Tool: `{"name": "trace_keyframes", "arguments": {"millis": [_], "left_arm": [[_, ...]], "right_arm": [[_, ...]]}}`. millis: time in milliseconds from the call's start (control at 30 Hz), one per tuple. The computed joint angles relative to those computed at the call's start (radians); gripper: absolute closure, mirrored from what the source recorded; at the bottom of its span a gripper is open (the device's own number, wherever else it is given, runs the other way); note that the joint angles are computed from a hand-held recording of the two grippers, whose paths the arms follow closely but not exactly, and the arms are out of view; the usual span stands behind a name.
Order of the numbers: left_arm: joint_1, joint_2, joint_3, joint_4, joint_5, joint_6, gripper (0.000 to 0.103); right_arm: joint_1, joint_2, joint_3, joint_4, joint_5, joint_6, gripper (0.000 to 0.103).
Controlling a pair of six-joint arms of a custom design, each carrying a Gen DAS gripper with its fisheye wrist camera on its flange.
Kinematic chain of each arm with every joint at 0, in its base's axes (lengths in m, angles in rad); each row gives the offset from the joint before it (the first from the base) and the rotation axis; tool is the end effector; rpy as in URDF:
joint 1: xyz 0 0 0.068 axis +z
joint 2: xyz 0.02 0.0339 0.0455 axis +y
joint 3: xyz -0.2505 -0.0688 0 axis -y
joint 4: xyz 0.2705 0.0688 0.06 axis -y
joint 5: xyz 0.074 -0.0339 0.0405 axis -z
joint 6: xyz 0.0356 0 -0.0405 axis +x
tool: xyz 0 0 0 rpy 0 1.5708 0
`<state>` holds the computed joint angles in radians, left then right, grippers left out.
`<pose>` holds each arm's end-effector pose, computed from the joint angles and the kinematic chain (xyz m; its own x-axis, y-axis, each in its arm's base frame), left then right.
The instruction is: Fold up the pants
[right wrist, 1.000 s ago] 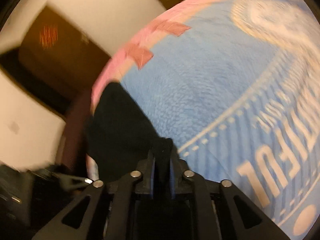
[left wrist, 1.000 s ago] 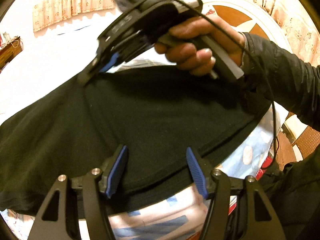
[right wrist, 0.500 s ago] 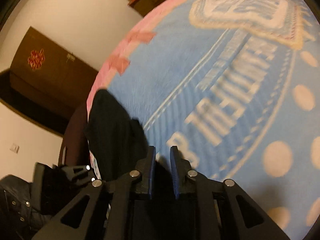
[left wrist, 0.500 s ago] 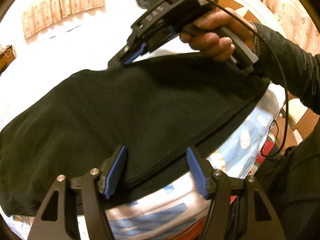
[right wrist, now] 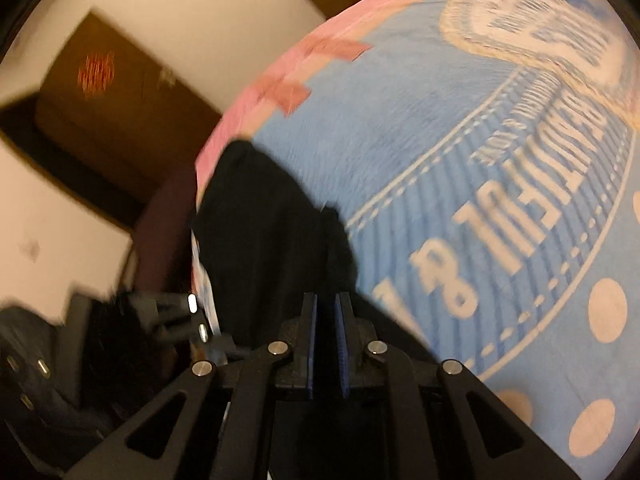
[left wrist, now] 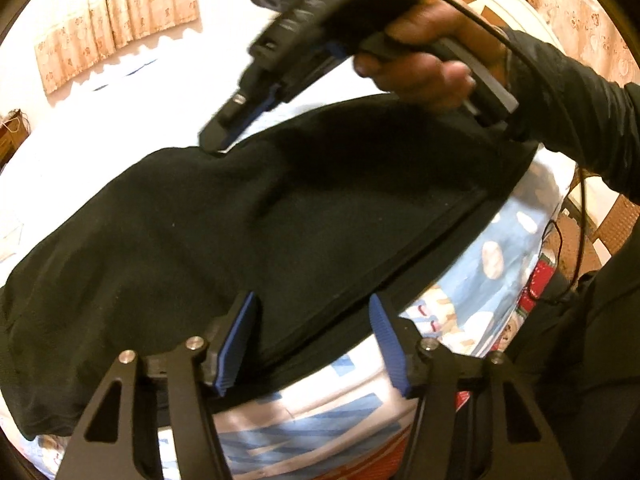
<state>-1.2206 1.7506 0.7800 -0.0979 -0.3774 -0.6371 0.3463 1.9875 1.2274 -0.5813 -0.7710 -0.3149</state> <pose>0.1216 -0.2948 0.0768 -0.7249 0.3729 -0.5791 0.4741 0.8801 -0.0268 0.3503 0.1528 0.1028 -0.7494 -0.5066 -0.4264 -0.6569 0.4880 0.5748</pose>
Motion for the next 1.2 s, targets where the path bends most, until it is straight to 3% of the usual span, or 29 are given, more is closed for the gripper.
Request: {"name": "trace_keyframes", "arguments": {"millis": [100,267,367,533,633,733,833,900,933,967,1000,1067,1133,1200], "left_arm": [[0.0,-0.001,-0.003,0.005,0.003,0.001,0.043],[0.002,-0.021,-0.024,0.012,0.008,-0.003,0.043],[0.009,-0.036,-0.042,0.022,0.015,0.003,0.043],[0.015,-0.045,-0.053,0.027,0.017,0.011,0.043],[0.006,-0.037,-0.042,0.014,0.007,0.01,0.043],[-0.008,-0.026,-0.03,0.003,-0.004,0.014,0.043],[-0.016,-0.017,-0.024,0.005,-0.007,0.006,0.043],[-0.009,-0.033,-0.038,0.017,0.005,0.002,0.043],[-0.005,-0.041,-0.046,0.023,0.008,0.0,0.045],[0.0,-0.042,-0.047,0.023,0.011,-0.001,0.045],[-0.002,-0.04,-0.044,0.018,0.009,0.0,0.045],[-0.013,-0.029,-0.028,-0.003,-0.009,0.002,0.045],[-0.023,-0.009,-0.006,-0.024,-0.029,0.008,0.045],[-0.031,0.002,0.01,-0.043,-0.044,0.009,0.045]], "right_arm": [[-0.008,0.075,0.08,-0.007,-0.015,0.076,0.094],[0.019,0.19,0.194,-0.078,-0.054,0.077,0.094],[0.04,0.152,0.158,-0.027,-0.016,0.084,0.101],[0.045,0.047,0.086,0.126,0.106,0.147,0.103],[0.03,0.113,0.159,0.097,0.101,0.152,0.103],[0.038,0.114,0.144,0.101,0.122,0.133,0.103],[-0.001,0.088,0.127,0.092,0.017,0.146,0.103],[-0.007,0.066,0.146,-0.026,-0.059,0.023,0.102],[-0.001,0.043,0.129,-0.031,-0.01,0.002,0.101],[0.026,-0.013,0.075,0.026,0.139,0.005,0.101],[0.037,-0.039,0.046,0.053,0.207,0.015,0.101],[0.018,-0.113,-0.038,0.084,0.226,0.024,0.101],[-0.018,-0.214,-0.147,0.095,0.178,-0.015,0.101],[-0.028,-0.383,-0.334,0.122,0.164,-0.052,0.101]]}}
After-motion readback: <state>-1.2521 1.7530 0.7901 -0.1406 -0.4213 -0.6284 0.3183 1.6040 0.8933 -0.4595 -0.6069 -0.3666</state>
